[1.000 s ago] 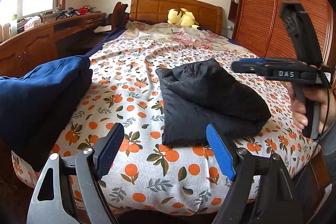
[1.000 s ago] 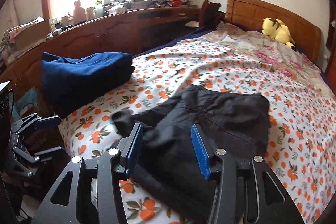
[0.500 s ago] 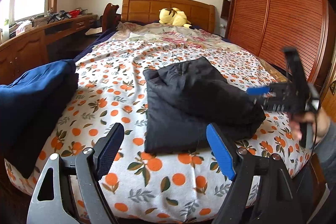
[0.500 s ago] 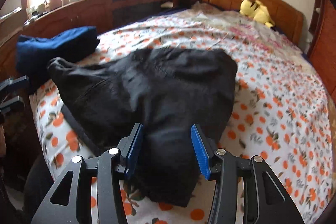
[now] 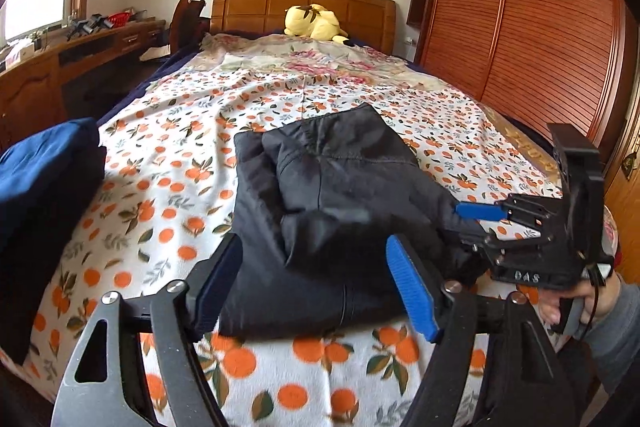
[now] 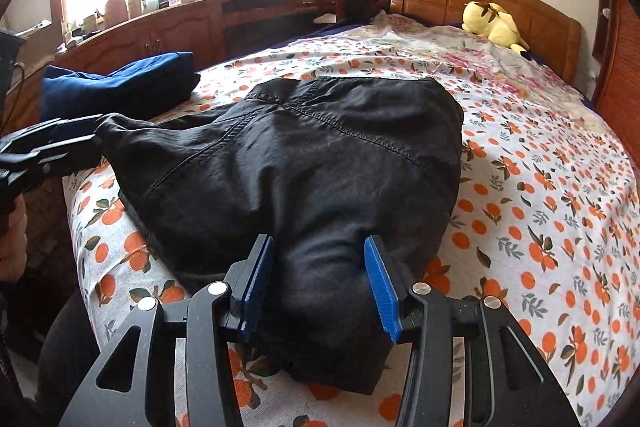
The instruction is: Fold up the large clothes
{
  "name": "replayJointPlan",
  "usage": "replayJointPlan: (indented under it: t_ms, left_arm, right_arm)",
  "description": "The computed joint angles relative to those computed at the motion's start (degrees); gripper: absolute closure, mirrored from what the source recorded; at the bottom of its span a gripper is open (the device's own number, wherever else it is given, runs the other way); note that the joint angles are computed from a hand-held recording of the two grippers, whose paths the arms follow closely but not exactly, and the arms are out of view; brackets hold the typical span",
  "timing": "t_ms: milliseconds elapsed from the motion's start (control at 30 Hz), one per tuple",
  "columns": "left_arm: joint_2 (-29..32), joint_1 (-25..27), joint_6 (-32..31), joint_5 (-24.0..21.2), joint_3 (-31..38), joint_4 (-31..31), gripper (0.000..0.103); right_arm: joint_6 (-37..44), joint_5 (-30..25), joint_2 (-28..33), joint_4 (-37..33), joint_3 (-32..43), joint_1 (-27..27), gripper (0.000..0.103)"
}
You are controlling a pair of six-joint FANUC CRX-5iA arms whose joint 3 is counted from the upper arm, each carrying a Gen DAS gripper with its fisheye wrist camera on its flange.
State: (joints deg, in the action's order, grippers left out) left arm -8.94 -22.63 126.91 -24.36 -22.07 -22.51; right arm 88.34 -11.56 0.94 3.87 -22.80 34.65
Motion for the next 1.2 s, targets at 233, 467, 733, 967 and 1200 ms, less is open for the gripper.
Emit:
replayJointPlan:
  t_ms: [233, 467, 733, 967, 1200]
  left_arm:
    - [3.06, 1.01, -4.91, -0.12, 1.29, 4.31, 0.057]
    - [3.14, -2.47, -1.31, -3.34, 3.75, -3.13, 0.093]
    - [-0.67, 2.82, -2.45, -0.42, -0.10, -0.15, 0.094]
    - [0.55, 6.44, -5.39, 1.98, -4.19, 4.33, 0.094]
    - [1.00, 6.42, -4.38, 3.01, -5.22, 4.10, 0.092]
  right_arm:
    - [4.78, 0.06, 0.48, -5.36, 1.17, -0.85, 0.054]
    - [14.16, -4.82, -0.39, -15.54, 4.93, -2.40, 0.054]
    - [24.11, -8.88, -1.76, -24.01, 9.32, -4.34, 0.054]
    - [23.98, -13.79, 3.54, -23.04, 12.24, -4.19, 0.054]
    - [27.08, -12.49, 4.68, -24.67, 12.04, -4.71, 0.054]
